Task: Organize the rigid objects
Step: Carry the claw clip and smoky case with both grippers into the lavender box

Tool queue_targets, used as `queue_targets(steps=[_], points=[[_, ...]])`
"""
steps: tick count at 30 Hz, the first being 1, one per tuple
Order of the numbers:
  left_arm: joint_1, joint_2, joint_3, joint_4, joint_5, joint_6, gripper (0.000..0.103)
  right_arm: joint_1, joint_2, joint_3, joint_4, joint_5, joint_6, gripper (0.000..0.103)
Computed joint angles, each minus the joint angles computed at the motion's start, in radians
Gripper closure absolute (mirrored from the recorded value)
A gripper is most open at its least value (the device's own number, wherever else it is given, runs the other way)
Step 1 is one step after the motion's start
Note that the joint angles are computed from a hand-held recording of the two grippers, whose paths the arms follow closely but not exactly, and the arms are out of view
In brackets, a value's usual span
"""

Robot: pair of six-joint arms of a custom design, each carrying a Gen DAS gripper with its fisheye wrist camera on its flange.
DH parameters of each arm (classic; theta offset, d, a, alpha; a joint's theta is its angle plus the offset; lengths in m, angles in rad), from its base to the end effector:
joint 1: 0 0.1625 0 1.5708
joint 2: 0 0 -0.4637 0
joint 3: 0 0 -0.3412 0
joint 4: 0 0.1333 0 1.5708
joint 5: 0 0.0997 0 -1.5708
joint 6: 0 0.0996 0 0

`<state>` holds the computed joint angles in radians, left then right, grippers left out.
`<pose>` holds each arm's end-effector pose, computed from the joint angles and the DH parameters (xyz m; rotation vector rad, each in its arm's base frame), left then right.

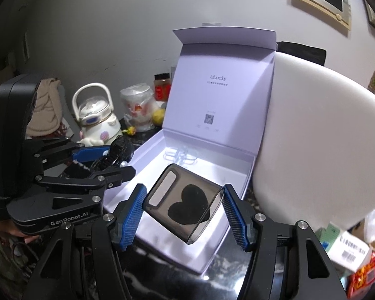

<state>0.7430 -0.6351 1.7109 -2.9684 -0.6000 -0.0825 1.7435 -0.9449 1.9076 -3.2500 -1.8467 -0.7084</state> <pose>-0.3312 -0.5969 0.1155 0.6426 2.1753 -0.8535 0.2085 -0.5775 0.2515 0.9754 -2.3823 0.8337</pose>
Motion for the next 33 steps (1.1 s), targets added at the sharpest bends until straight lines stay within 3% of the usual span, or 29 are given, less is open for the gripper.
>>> queue_targets(steps=[17,33], points=[[0.096,0.071,-0.180,0.034,-0.008,0.120,0.061,-0.019,0.124,-0.211,0.100,-0.014,0.004,0.041],[0.149,0.118,-0.278,0.162,-0.034,0.106,0.061,-0.041,0.199,-0.318,0.182,-0.069,0.025,0.041]])
